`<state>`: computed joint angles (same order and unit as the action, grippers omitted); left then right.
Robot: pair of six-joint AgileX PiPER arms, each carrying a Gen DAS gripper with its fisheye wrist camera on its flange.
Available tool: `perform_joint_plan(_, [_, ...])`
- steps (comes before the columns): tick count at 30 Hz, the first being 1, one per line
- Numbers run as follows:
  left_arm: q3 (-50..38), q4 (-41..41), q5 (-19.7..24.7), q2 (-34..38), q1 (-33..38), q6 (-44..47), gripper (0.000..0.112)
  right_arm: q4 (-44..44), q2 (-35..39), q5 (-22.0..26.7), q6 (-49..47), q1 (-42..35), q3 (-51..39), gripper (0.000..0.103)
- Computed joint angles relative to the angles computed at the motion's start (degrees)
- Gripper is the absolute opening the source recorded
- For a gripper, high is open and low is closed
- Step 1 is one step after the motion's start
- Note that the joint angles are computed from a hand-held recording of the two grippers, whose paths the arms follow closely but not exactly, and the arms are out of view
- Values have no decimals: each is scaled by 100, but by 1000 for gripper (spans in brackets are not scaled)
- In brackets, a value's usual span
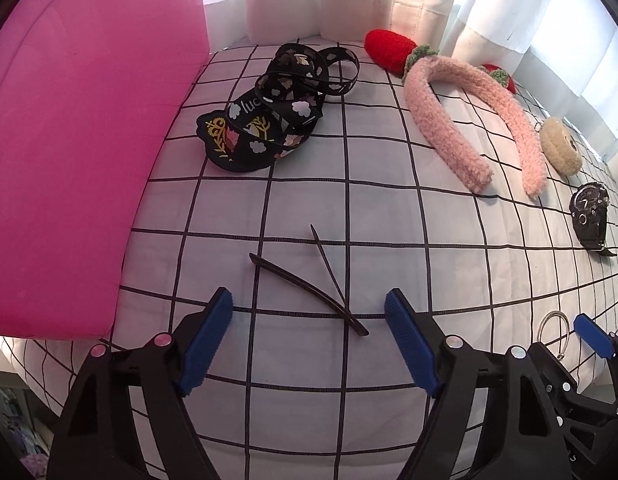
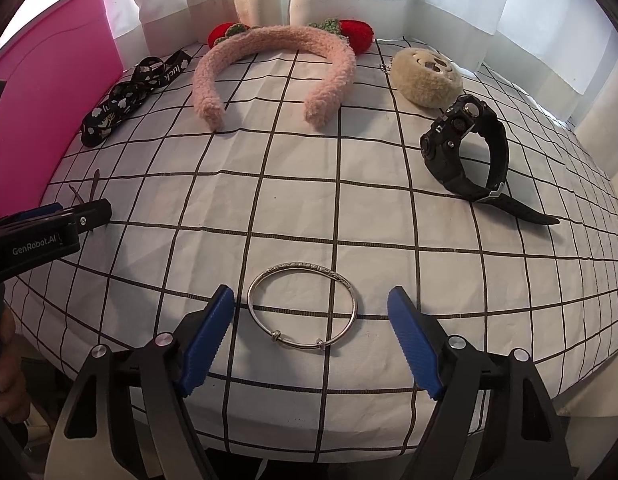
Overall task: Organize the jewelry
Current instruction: 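Close left tool on the black hairpins while right tool closes on the silver bangle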
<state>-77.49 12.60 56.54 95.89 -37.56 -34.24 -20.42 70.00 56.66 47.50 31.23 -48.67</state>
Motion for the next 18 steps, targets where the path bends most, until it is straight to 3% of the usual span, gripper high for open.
perform_joint_plan(4, [-122, -3, 60, 24, -95, 72, 49, -49, 22, 70, 16, 160, -84, 55])
perform_joint_plan(10, [-239, -191, 94, 61, -118, 188, 8, -50, 16, 40, -10, 151, -78, 54])
perform_joint_plan(18, [-143, -300, -17, -33, -42, 267, 6, -49, 6, 56, 6, 167, -84, 54])
